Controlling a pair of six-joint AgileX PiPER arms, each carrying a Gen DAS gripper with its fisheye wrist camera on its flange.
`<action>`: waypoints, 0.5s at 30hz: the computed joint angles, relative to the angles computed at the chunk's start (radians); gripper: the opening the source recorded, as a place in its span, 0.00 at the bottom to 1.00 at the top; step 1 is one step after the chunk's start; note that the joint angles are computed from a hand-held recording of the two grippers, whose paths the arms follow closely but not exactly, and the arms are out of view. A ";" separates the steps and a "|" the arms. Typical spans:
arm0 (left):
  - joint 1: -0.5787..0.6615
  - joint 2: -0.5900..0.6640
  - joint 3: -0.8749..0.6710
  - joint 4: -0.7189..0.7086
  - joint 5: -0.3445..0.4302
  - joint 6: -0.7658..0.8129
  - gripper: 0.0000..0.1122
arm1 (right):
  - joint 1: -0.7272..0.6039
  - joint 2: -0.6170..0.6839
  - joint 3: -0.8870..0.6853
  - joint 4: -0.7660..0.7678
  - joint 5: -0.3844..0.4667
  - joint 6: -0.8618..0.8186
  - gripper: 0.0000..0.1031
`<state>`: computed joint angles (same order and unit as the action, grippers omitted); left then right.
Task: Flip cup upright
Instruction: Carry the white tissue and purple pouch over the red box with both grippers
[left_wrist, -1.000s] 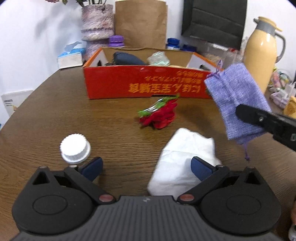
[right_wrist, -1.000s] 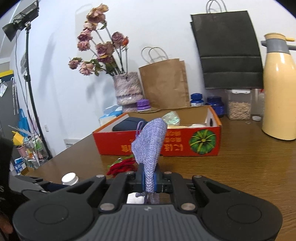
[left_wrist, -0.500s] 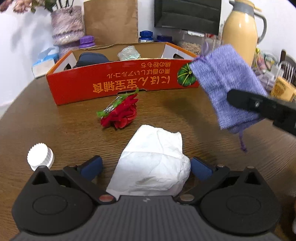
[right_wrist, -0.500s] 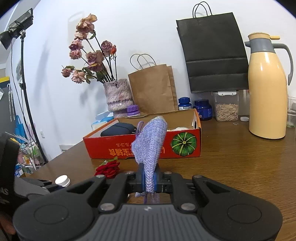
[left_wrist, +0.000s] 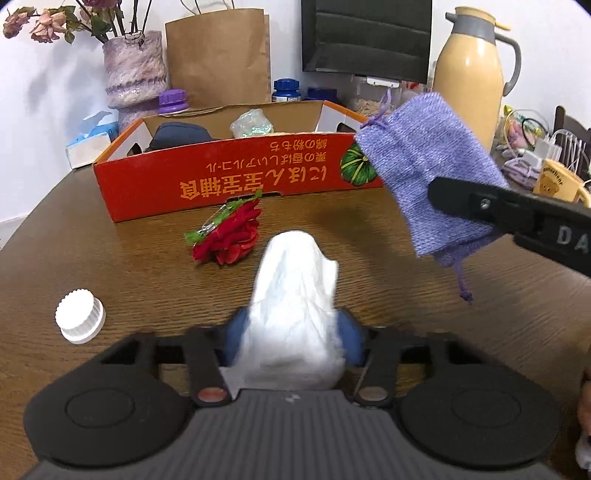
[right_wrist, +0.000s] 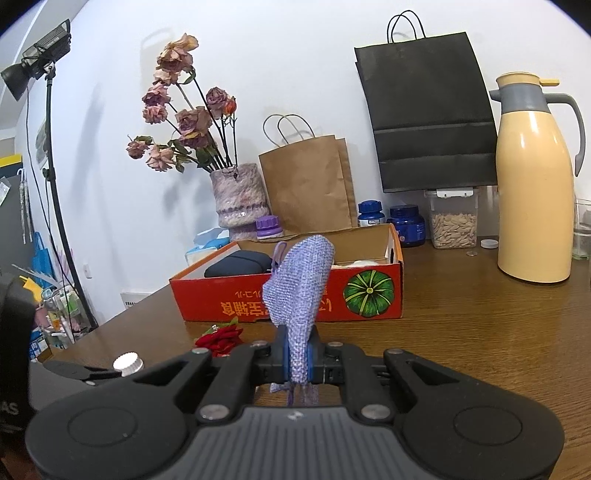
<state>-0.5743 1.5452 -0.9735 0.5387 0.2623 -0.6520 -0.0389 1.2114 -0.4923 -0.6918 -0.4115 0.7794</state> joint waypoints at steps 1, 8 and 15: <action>0.004 -0.004 0.002 -0.038 -0.002 0.033 0.41 | 0.001 -0.002 0.002 0.009 0.000 -0.008 0.08; 0.009 -0.063 0.043 -0.015 -0.043 0.008 0.38 | 0.028 -0.002 0.013 0.114 0.005 -0.104 0.08; 0.035 -0.118 0.053 -0.040 -0.072 0.036 0.38 | 0.056 -0.004 0.022 0.243 0.004 -0.220 0.08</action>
